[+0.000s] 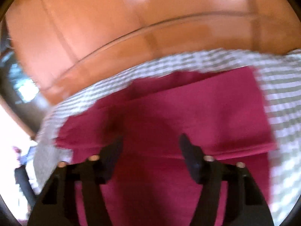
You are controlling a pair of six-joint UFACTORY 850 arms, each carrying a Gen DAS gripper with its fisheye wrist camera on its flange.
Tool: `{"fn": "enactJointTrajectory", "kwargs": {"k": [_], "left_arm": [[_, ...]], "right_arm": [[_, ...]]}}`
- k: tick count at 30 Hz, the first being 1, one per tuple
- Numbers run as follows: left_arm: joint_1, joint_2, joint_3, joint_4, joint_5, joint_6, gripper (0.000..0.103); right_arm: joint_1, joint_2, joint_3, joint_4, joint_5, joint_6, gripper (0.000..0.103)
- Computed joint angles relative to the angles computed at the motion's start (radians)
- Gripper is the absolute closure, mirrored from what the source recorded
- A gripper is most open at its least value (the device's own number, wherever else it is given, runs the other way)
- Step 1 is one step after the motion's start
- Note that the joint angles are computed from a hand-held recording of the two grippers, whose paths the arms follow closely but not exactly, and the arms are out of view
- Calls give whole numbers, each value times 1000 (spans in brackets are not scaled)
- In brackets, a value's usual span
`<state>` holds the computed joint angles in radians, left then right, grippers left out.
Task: Fold small clothes
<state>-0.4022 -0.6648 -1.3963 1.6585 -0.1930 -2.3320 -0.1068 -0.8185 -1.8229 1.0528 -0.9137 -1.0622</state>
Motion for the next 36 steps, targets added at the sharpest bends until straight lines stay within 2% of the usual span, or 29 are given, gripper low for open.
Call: {"fn": "enactJointTrajectory", "kwargs": {"k": [1,3,6,8,10,12,16,21,26,32,36], "left_arm": [[1,-2,5,69,3,-69,72],[5,-2,14,188,9,-194,72],[4,-3,14,227,8,-232,72],[1,-3,18,257,-2,-255,72],[0,-2,25,347,-1,-336,65],[-2,-4,25,346,-4,-330,65],[1,-1,34,436,-4,-427,65],[-4,-5,27,357,-9,-342,65],[-9,-11,14,257,-16,-238,65],[-14,-17,1,148,-21,-124,65],[-13,-21,-7,57,-19,-25,65]], "right_arm": [[13,-18,-28,-17,-30,29,58],[60,-58,-89,-66,-52,89,59],[117,-136,-197,-144,-96,207,59],[146,-159,-227,-183,-55,245,61],[164,-168,-245,-214,-29,258,86],[160,-140,-210,-179,1,215,98],[110,-25,-87,-23,68,41,98],[41,25,-53,63,154,-34,98],[-44,-18,-108,23,180,47,98],[-106,-81,-156,-81,236,187,98],[-124,-144,-210,-174,213,317,98]]}}
